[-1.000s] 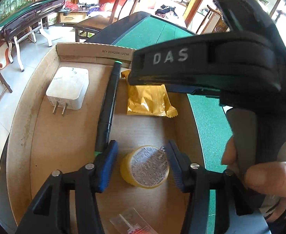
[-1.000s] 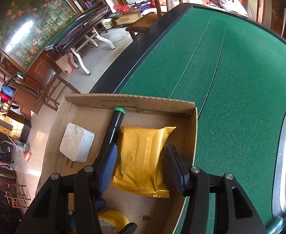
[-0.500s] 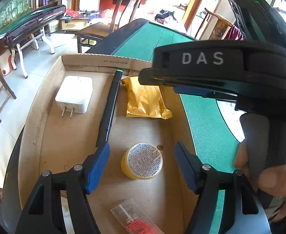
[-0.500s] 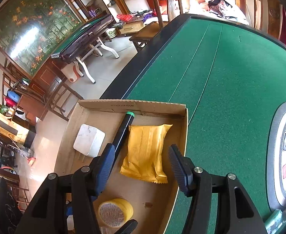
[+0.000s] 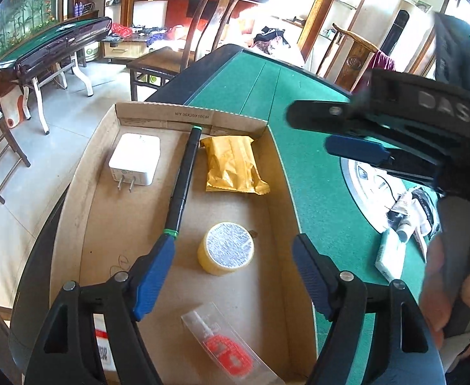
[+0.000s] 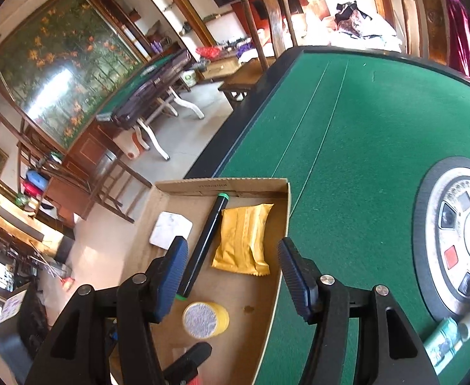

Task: Organize objects
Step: 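Move both grippers back to the pile of items on the table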

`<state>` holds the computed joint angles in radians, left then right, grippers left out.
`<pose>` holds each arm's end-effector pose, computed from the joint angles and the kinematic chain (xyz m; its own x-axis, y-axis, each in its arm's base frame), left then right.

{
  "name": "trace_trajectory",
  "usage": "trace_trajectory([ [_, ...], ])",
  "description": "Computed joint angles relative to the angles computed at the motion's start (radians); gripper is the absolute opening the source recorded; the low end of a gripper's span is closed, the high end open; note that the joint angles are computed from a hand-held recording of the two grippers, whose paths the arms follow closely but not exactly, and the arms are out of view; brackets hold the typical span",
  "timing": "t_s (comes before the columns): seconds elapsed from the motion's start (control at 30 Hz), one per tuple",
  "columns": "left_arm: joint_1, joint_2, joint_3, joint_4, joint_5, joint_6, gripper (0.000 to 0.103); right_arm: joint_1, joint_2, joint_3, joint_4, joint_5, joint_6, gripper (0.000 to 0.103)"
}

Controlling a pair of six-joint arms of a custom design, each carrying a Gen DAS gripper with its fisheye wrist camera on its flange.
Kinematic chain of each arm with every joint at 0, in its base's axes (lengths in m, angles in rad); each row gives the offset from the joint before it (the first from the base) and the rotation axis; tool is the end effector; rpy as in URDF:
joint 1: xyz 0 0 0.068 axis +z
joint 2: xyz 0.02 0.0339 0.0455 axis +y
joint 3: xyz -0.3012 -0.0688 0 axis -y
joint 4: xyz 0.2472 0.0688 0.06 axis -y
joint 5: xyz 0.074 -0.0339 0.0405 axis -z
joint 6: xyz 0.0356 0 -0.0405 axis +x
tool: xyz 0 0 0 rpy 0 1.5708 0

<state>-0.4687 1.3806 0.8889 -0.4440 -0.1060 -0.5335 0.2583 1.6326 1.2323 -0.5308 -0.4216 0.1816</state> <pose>0.2463 -0.1205 0.2574 -0.8184 -0.1525 -0.5541 -0.0267 0.9732 -0.2284 0.3378 0.1043 0.2876 -0.8477 -0.0535 -0.5278 -0.3214 0.8433 0.4307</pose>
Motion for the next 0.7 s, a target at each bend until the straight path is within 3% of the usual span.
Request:
trace_trajectory([
  [0.33, -0.117, -0.055, 0.026, -0.059, -0.07, -0.044, 0.075, -0.175, -0.19, -0.178, -0.035, -0.13, -0.108, 0.067],
  [0.53, -0.269, -0.036, 0.079, -0.077, -0.123, -0.093, 0.077, -0.459, -0.304, -0.301, -0.112, -0.241, -0.338, 0.072],
  [0.7, -0.399, 0.079, 0.151, -0.04, -0.143, -0.145, 0.08, -0.693, -0.281, -0.335, -0.186, -0.304, -0.548, 0.073],
])
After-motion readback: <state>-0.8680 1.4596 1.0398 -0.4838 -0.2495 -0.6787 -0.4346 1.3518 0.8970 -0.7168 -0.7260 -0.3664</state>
